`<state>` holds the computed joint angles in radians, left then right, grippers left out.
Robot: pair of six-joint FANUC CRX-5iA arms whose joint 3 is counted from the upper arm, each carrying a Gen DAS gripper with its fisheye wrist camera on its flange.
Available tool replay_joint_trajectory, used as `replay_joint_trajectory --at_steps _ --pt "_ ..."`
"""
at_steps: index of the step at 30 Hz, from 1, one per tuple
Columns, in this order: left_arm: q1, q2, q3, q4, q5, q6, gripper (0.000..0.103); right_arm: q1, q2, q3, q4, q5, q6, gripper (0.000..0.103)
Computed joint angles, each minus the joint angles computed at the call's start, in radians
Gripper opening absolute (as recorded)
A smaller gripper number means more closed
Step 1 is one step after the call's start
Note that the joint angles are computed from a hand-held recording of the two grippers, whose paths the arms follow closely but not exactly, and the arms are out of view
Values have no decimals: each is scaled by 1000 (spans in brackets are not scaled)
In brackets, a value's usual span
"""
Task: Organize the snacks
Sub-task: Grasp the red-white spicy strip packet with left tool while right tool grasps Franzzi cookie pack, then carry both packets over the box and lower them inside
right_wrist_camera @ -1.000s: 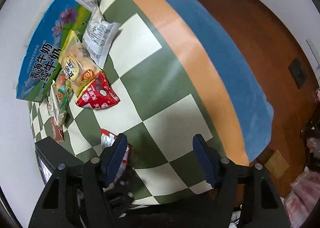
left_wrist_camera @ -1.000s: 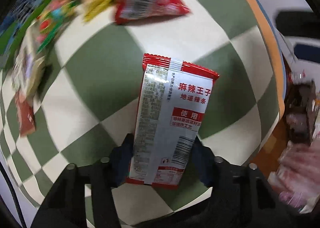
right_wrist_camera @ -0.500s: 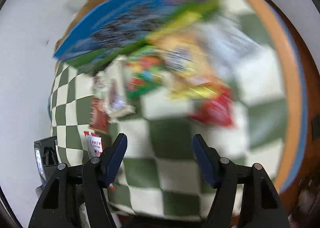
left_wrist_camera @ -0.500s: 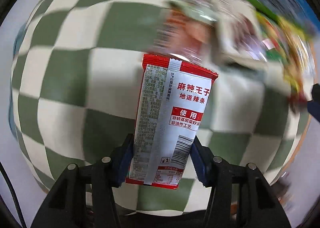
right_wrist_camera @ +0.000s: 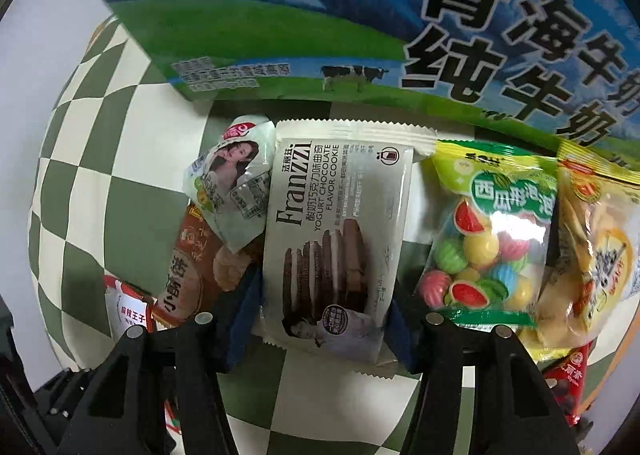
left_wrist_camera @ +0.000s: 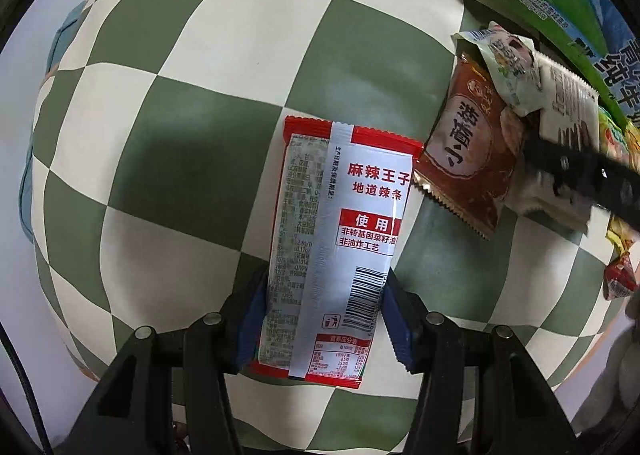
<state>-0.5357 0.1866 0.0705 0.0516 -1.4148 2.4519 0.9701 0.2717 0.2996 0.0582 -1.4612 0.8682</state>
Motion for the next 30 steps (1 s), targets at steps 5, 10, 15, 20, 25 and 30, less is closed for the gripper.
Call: replay_joint_trajectory --at_steps 5,10,15,20,25,30 --pt "31 -3 -2 30 0 -53 51 25 -97 -77 -67 -17 20 59" --pt "-5 9 0 48 4 -84 52 39 -231 -211 -163 -22 -35 59" --pt "-7 66 16 104 25 -163 68 -1 -289 -292 -235 34 -98 61" --pt "-31 89 55 74 8 -136 59 5 -269 -293 -181 56 -125 66" --pt "-28 53 40 34 7 -134 42 42 -237 -287 -109 56 -164 59" --pt "-29 -1 50 43 7 -141 42 44 -245 -252 -128 61 -139 59"
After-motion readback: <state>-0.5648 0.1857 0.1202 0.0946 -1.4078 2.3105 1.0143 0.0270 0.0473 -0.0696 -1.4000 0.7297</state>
